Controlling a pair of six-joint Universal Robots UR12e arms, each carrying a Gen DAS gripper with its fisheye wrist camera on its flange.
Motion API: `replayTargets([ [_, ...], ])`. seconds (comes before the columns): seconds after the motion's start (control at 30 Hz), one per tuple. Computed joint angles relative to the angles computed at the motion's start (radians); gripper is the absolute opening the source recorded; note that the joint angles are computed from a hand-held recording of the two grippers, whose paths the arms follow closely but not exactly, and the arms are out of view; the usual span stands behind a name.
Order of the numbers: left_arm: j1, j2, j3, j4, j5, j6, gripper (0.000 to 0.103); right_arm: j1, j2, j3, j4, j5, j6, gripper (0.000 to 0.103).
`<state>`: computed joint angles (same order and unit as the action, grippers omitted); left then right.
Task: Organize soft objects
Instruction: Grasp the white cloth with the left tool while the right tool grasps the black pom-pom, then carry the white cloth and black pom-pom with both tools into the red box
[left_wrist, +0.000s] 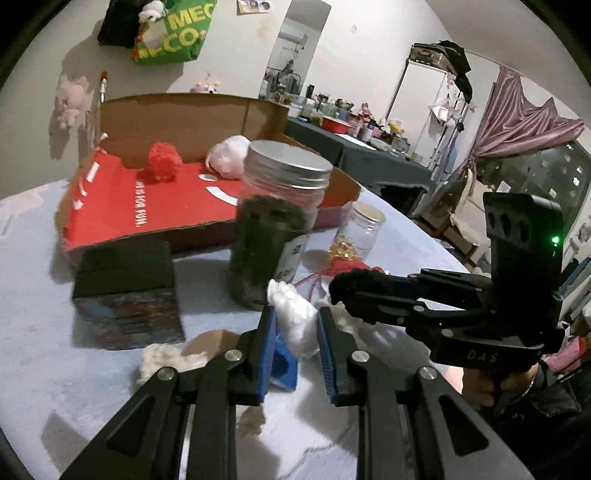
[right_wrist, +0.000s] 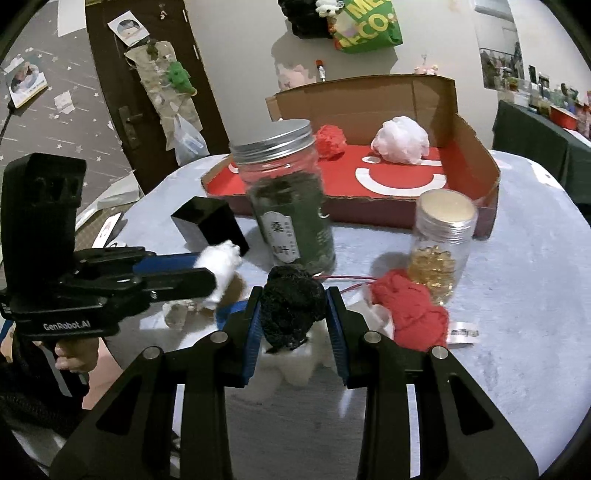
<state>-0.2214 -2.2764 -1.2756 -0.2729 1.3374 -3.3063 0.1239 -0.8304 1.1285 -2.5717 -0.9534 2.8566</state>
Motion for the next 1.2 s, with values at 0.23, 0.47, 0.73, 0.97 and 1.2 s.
replayTargets([
  [0.23,0.002,-0.013,0.021,-0.019,-0.029,-0.004,0.024,0.000,0.010,-0.019,0.026,0.003,-0.023,0.031],
  [0.47,0.004,-0.013,0.022,-0.026,-0.027,-0.002,0.024,0.000,0.015,-0.028,0.038,0.009,-0.022,0.031],
  [0.73,0.006,-0.003,0.006,-0.015,-0.016,-0.009,0.024,-0.004,0.015,-0.028,0.038,0.007,-0.017,0.031],
  [0.97,0.006,0.004,0.009,-0.027,0.012,-0.006,0.024,-0.010,0.009,-0.021,0.023,-0.012,-0.011,0.031],
  [1.2,0.004,0.006,0.045,-0.101,0.076,0.033,0.024,-0.024,0.003,-0.015,0.009,-0.042,0.007,0.031],
])
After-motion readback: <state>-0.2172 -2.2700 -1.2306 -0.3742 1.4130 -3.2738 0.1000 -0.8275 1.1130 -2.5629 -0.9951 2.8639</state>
